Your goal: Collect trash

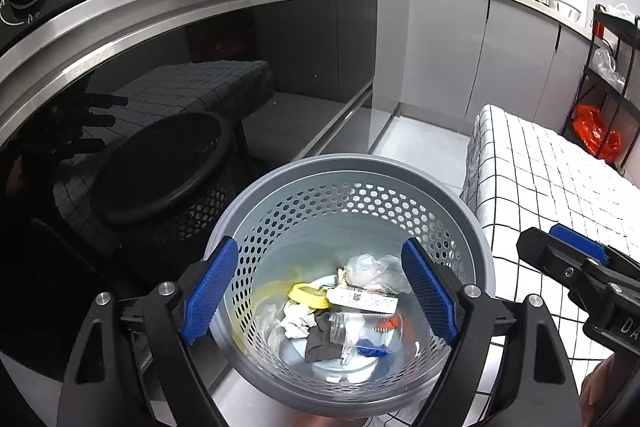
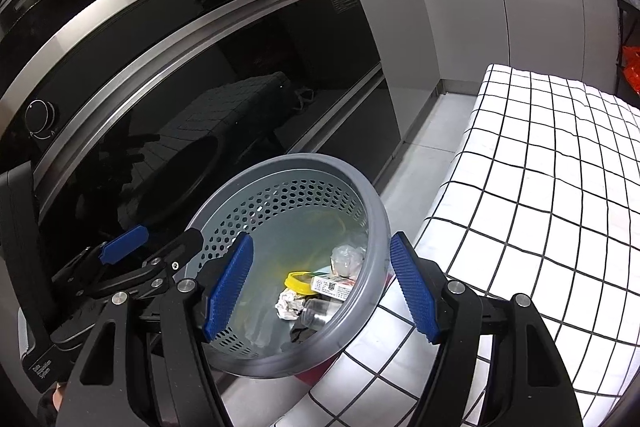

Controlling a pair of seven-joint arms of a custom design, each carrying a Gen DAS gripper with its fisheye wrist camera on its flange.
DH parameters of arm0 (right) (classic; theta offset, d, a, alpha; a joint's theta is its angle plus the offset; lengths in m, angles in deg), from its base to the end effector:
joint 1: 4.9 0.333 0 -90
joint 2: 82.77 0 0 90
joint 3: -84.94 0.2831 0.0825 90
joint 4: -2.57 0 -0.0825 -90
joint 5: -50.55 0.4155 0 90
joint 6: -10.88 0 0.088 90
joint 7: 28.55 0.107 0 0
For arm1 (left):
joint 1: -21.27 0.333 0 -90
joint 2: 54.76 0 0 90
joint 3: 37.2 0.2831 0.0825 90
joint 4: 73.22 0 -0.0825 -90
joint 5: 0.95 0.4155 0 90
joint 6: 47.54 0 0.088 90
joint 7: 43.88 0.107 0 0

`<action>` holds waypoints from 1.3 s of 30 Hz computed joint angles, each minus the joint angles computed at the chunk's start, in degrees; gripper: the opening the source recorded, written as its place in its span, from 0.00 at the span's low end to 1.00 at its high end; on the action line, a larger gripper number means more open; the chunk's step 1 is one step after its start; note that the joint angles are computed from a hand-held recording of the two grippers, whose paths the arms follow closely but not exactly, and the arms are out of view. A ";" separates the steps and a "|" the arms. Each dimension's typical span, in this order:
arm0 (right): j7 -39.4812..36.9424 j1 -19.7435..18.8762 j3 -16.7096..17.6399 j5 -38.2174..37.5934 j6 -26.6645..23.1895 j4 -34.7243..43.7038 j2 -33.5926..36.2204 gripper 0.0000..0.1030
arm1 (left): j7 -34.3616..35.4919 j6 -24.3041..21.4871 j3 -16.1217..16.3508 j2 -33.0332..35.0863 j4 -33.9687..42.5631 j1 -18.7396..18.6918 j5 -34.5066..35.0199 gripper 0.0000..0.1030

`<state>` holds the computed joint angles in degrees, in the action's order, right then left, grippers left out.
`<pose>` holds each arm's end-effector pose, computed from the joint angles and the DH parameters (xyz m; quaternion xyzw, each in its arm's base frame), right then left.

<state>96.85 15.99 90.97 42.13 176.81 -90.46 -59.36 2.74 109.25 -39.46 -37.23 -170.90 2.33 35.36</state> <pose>0.6564 0.3306 0.4475 -0.6254 0.6574 -0.1284 0.4002 0.6534 -0.2752 0.4478 -0.6150 0.6801 -0.2837 0.2808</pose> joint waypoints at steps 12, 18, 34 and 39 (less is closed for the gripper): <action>3.86 2.45 -2.82 -4.31 -0.99 0.55 -0.04 0.69 | -2.58 0.16 0.67 -0.07 0.06 -0.29 2.53 0.90; 5.18 2.63 -2.94 -6.12 -1.30 0.89 0.10 0.69 | -3.63 0.27 0.67 -0.16 0.03 -0.08 3.13 0.92; 6.74 2.80 -3.15 -8.16 -1.63 1.09 0.18 0.69 | -3.66 -0.77 0.73 0.30 0.72 -0.29 3.74 0.94; 6.97 3.07 -3.45 -8.92 -1.87 1.33 0.31 0.69 | -3.93 -0.74 0.62 0.19 0.65 -0.13 4.05 0.94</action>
